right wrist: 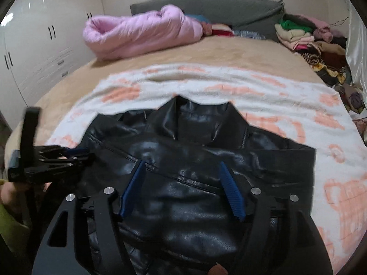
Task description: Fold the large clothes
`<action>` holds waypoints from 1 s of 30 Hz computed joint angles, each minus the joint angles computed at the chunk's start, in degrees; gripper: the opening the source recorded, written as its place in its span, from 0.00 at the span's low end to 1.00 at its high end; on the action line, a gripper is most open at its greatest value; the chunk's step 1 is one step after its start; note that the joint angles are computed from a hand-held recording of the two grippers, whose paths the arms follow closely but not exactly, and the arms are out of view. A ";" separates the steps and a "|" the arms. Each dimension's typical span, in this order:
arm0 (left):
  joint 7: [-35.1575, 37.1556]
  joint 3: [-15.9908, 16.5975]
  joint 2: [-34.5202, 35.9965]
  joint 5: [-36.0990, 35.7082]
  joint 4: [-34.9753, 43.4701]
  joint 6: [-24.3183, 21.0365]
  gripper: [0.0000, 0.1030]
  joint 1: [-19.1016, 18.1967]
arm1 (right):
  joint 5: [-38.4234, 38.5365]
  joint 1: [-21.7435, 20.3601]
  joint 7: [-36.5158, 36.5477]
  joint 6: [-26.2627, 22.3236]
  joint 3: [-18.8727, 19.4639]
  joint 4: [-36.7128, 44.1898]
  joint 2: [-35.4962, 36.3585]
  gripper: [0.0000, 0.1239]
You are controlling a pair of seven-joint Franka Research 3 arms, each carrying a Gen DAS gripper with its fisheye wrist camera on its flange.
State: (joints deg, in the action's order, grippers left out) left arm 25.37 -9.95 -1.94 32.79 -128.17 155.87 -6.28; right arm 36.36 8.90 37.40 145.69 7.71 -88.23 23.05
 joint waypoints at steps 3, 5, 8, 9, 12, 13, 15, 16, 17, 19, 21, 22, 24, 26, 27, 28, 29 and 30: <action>0.01 0.00 0.09 -0.07 0.09 0.00 0.24 -0.02 | -10.84 3.87 9.97 -2.02 -4.67 3.69 4.04 0.51; -0.03 0.01 0.09 -0.01 0.11 -0.02 0.24 -0.04 | -11.91 2.55 12.55 -7.61 -4.18 7.46 7.20 0.51; -0.45 0.04 0.10 0.44 -0.05 0.31 0.24 0.00 | -9.80 0.59 11.34 -7.39 -2.16 7.51 8.32 0.51; -0.67 0.06 0.05 0.50 -0.17 0.54 0.24 0.03 | -9.88 0.60 11.18 -6.85 -2.03 7.13 8.15 0.51; -0.19 0.13 -0.27 0.00 -0.41 0.96 0.24 0.12 | -6.39 -1.33 7.83 -4.83 -0.08 3.93 5.51 0.51; -0.05 0.14 -0.69 0.01 -0.52 1.09 0.25 0.16 | -4.06 -2.33 6.52 -4.98 0.74 3.26 4.63 0.52; 0.45 -0.08 -1.99 0.38 -0.78 0.98 0.27 0.12 | 2.07 -4.71 3.37 -4.95 2.09 0.67 1.98 0.52; 0.89 -0.18 -2.58 0.28 -1.05 1.42 0.34 0.10 | 4.41 -5.25 1.95 -4.38 2.17 -0.84 0.59 0.53; 0.88 -0.34 -3.16 0.78 -1.38 2.13 0.37 0.17 | 6.20 -5.60 0.54 -4.28 2.05 -1.83 -0.40 0.53; 0.02 -1.04 -4.09 2.82 -1.62 2.96 0.42 0.32 | 8.83 -5.69 -1.72 -3.19 1.30 -4.32 -2.57 0.56; -0.47 -1.62 -4.47 4.11 -1.46 3.49 0.42 0.31 | 10.31 -5.43 -2.90 -2.25 0.45 -6.25 -4.24 0.56; -0.30 -1.83 -4.54 4.31 -1.36 4.18 0.42 0.15 | 11.02 -5.38 -3.40 -2.33 0.12 -6.57 -4.63 0.56; 0.00 -2.07 -4.49 4.32 -1.19 4.75 0.44 -0.08 | 11.80 -5.06 -3.93 -1.85 -0.59 -7.57 -5.56 0.57; 0.72 -2.32 -4.24 4.01 -0.85 5.05 0.46 -0.51 | 13.27 -5.13 -5.07 -1.60 -0.96 -8.88 -6.79 0.61; 1.17 -2.36 -4.05 3.61 -0.73 5.18 0.47 -0.73 | 14.15 -5.14 -5.64 -1.42 -1.09 -9.27 -7.18 0.62; 1.85 -2.36 -3.83 2.82 -0.64 5.41 0.48 -1.05 | 14.91 -5.14 -6.30 -1.26 -1.26 -9.86 -7.62 0.62; 2.71 -2.36 -3.48 1.88 -0.45 5.40 0.48 -1.40 | 15.52 -5.09 -6.82 -1.19 -1.41 -10.05 -7.89 0.62; 3.48 -2.34 -3.13 1.05 -0.27 5.26 0.48 -1.68 | 16.40 -5.06 -7.52 -0.94 -1.47 -10.47 -8.34 0.62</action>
State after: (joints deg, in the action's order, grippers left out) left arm 28.85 -12.29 -5.07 33.84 -128.44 161.13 -7.96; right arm 52.76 3.84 29.88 144.75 6.24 -98.71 14.71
